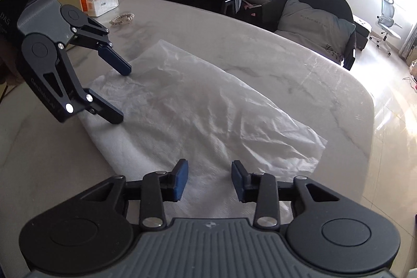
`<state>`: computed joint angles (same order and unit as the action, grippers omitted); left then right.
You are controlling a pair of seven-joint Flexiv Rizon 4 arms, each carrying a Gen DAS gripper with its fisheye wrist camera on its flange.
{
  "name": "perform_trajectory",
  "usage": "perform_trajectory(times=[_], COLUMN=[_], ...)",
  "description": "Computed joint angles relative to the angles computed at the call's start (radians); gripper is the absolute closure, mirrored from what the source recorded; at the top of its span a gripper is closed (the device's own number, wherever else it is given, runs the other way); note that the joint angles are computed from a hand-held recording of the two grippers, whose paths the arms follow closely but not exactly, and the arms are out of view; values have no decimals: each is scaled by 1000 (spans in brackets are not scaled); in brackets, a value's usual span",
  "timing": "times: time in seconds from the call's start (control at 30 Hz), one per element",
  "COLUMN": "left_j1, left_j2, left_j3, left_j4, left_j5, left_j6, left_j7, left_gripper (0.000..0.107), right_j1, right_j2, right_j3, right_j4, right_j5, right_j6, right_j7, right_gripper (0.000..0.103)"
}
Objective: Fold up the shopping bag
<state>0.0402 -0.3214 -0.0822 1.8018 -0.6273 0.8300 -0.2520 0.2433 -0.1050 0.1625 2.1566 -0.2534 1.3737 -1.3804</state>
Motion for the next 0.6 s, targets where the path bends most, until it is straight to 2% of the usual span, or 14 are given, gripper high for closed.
perform_trajectory(times=[0.07,0.17,0.2,0.3,0.4,0.5,0.6], left_j1=[1,-1,-1,-1,-1,-1,0], left_j2=[-2,1,0,0,0,1,2], left_j3=[1,0,0,-1,-1,-1,-2], left_j4=[-3,3,3,4,4,6,10], left_j5=[-1,-4,-3,-5,-4,-5,-11], left_j6=[-1,10,10,11,13,15,18], left_j7=[-3,0,-3,-1,-4,-3,4], left_gripper=[23,22,22,22,21,20,19], right_j1=[-7,-11,-11,3,40,77,75], right_j2=[17,42,47,49,26,-5,11], right_j3=[-12,-24,-19,9,43,37,15], right_j4=[16,11,10,2,-26,-37,-6], right_j5=[-13,-54,-58,-20,23,-33,-75], right_j6=[-9,-78,-69,-30,-34,-70,-66], right_j7=[28,94,100,83,24,55,124], right_gripper=[53,54,54,54,54,54,53])
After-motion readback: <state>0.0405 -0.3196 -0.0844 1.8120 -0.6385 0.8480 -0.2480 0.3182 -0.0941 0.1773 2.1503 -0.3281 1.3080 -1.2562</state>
